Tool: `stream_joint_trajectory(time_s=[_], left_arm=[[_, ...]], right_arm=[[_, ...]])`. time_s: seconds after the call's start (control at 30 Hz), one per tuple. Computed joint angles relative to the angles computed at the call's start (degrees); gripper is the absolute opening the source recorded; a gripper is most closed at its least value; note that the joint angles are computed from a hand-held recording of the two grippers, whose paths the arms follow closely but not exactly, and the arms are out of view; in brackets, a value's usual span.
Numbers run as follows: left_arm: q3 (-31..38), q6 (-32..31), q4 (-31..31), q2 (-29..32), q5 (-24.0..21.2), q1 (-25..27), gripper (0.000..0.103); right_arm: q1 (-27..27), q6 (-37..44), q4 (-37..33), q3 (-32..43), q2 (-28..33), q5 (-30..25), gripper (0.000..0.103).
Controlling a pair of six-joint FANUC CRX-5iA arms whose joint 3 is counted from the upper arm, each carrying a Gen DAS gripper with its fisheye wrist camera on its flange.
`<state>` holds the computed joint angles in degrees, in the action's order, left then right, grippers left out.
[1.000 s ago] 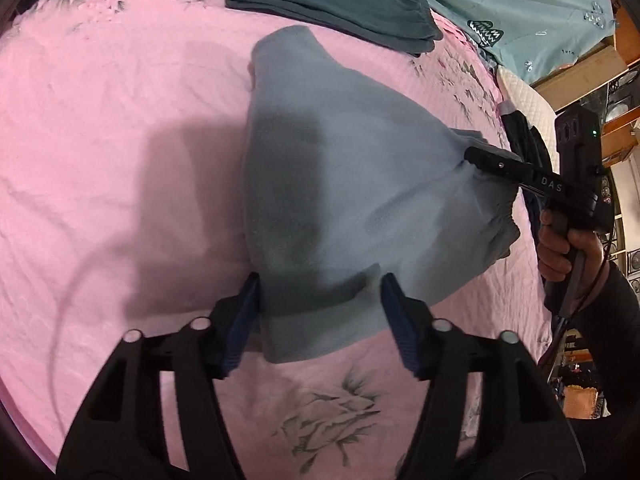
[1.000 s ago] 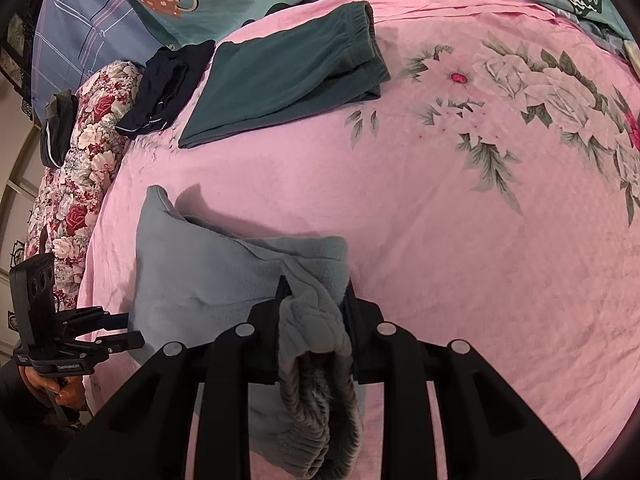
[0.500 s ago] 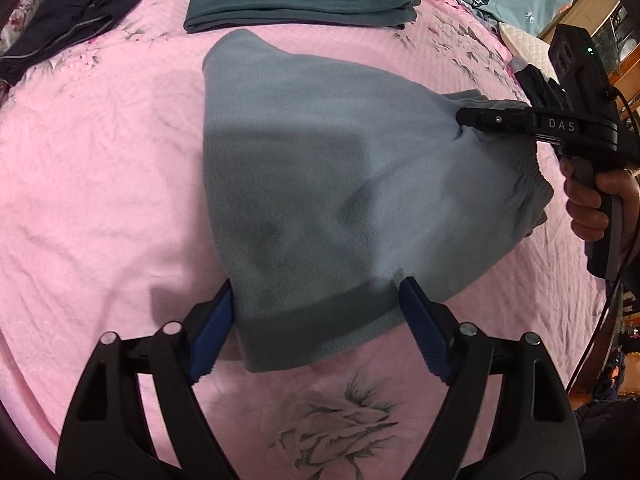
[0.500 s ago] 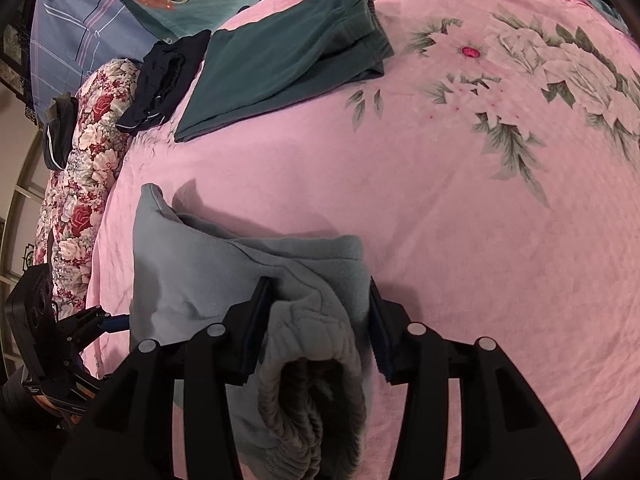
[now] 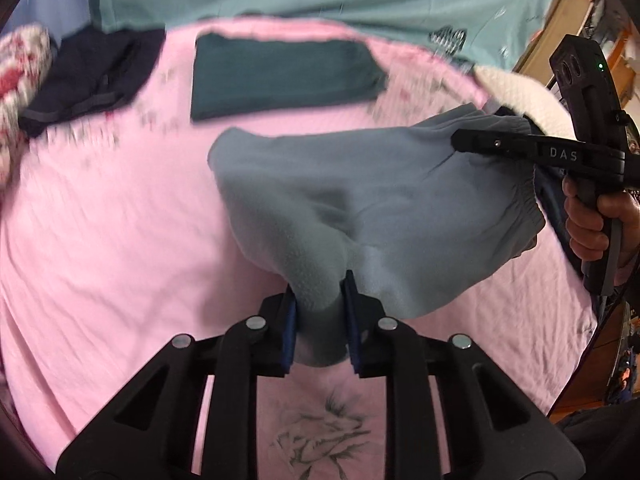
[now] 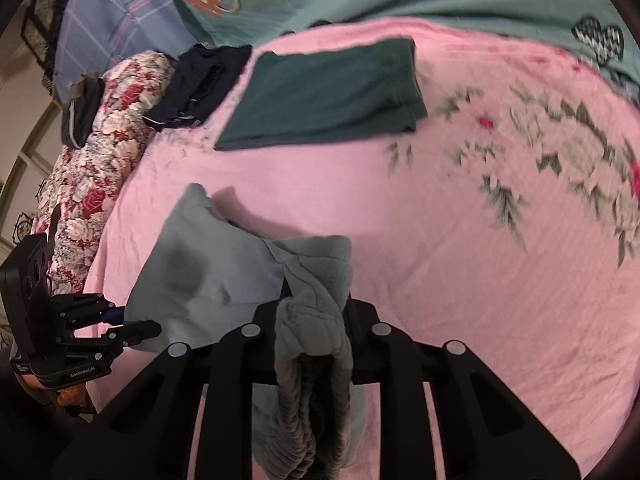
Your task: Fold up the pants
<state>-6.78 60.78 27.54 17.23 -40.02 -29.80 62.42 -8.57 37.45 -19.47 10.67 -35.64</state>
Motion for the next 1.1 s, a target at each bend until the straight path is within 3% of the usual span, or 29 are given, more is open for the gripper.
stream_joint_trajectory(time_s=[0.17,0.3,0.43,0.6,0.67,0.73,0.77,0.8,0.87,0.97,1.07,1.1], left_arm=[[7.50,-2.93,1.94,3.34,1.43,0.97,0.020],[20.43,-4.65,1.32,11.77,1.50,1.61,0.020],[35.49,-1.94,-2.02,22.80,-1.71,2.26,0.020],[50.33,3.84,-7.18,33.83,-8.47,2.97,0.020],[51.09,4.35,-8.26,35.04,-8.45,2.88,0.021],[50.83,4.31,-9.47,35.55,-7.70,2.68,0.030],[51.08,5.78,-11.28,35.73,-7.31,2.50,0.040],[51.33,7.37,-12.89,35.78,-6.86,2.40,0.059],[52.03,12.24,-17.25,35.59,-6.03,2.17,0.080],[52.76,15.12,-20.50,34.60,-6.97,2.15,0.091],[49.30,17.00,-23.44,30.89,-5.23,2.14,0.095],[46.51,17.26,-23.45,28.73,-3.66,2.34,0.095]], right_arm=[[-0.87,0.21,6.28,1.51,-2.01,-2.88,0.020],[-5.50,1.98,10.19,4.00,-1.68,-2.32,0.020],[-12.03,4.89,11.79,7.74,1.51,-0.24,0.020],[-18.40,11.77,8.06,14.69,9.64,2.01,0.020],[-19.63,17.49,2.48,19.14,13.62,1.01,0.020],[-20.28,21.35,-1.77,23.32,17.58,-1.84,0.021],[-20.45,21.21,-1.82,24.03,18.72,-2.70,0.021],[-20.78,20.25,-1.22,23.78,19.30,-2.63,0.022],[-21.23,17.92,-0.14,22.54,19.22,-1.12,0.023],[-20.93,20.95,-1.62,23.91,19.61,-2.49,0.038],[-20.25,26.09,-5.82,28.06,20.56,-7.56,0.047],[-19.86,25.67,-6.04,28.53,20.17,-9.13,0.063]])
